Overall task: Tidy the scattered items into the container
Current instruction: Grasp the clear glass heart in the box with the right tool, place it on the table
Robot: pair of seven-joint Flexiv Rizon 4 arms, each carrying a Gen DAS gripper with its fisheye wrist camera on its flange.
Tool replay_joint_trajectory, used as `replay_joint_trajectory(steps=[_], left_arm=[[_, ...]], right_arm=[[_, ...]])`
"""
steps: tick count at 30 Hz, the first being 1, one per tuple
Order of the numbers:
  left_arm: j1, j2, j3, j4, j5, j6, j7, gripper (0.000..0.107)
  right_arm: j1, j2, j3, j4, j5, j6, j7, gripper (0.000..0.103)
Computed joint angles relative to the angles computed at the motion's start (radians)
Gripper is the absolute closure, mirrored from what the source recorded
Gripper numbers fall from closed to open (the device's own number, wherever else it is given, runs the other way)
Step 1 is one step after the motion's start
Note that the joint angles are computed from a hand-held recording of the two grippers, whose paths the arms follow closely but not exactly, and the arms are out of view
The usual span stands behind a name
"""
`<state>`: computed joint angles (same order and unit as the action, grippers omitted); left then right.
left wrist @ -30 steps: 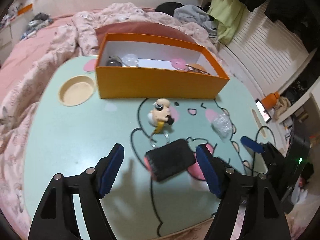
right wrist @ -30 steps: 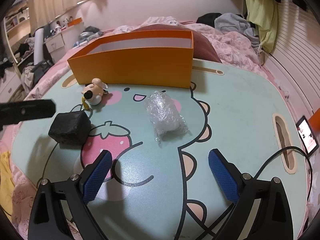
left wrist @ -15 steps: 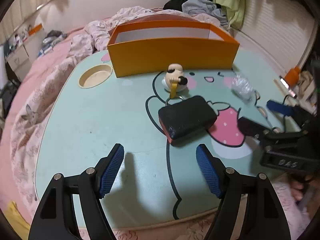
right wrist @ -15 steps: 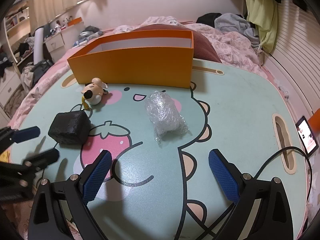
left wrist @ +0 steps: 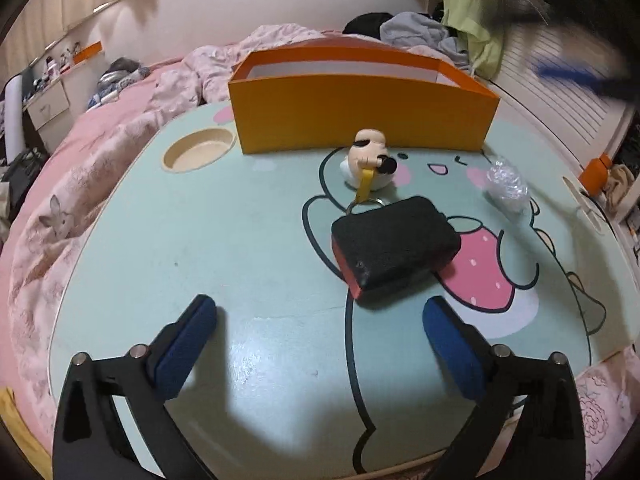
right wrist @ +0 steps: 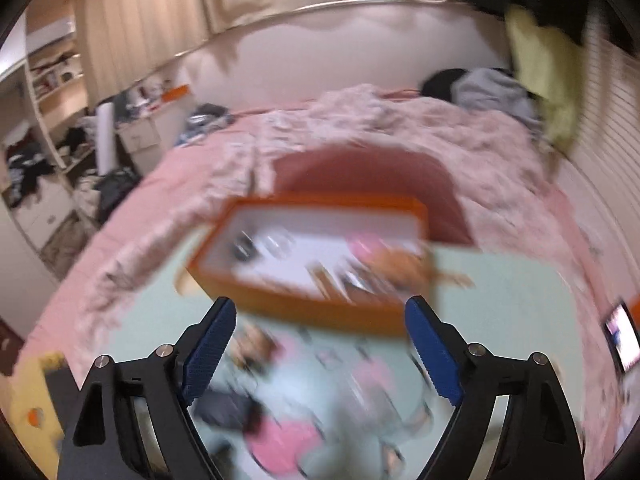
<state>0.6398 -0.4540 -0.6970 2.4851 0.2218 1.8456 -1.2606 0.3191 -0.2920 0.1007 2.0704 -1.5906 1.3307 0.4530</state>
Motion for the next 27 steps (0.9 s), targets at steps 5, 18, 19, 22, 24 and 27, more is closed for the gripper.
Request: replay_joint_trajectory(steps=[5, 18, 19, 22, 24, 27], left_arm=[[-0.008, -0.007, 0.010, 0.003, 0.009, 0.019, -0.006, 0.004], [0.049, -0.024, -0.035, 0.008, 0.041, 0.025, -0.012, 0.004], [0.057, -0.027, -0.042, 0.008, 0.043, 0.021, -0.011, 0.004], [0.064, -0.033, -0.049, 0.006, 0.042, 0.019, -0.007, 0.004], [0.064, -0.035, -0.049, 0.005, 0.041, 0.020, -0.004, 0.004], [0.066, -0.036, -0.051, 0.006, 0.040, 0.020, -0.003, 0.004]], right_arm=[[-0.055, -0.258, 0.178, -0.263, 0.714, -0.069, -0.668, 0.048], [0.008, -0.511, 0.192, -0.638, 1.112, -0.367, -0.923, 0.056], [0.025, -0.514, 0.177, -0.650, 1.113, -0.391, -0.938, 0.056], [0.087, -0.521, 0.131, -0.698, 1.095, -0.523, -1.029, 0.060], [0.116, -0.520, 0.105, -0.707, 1.099, -0.559, -1.071, 0.070], [0.139, -0.502, 0.063, -0.673, 1.138, -0.514, -1.058, 0.070]])
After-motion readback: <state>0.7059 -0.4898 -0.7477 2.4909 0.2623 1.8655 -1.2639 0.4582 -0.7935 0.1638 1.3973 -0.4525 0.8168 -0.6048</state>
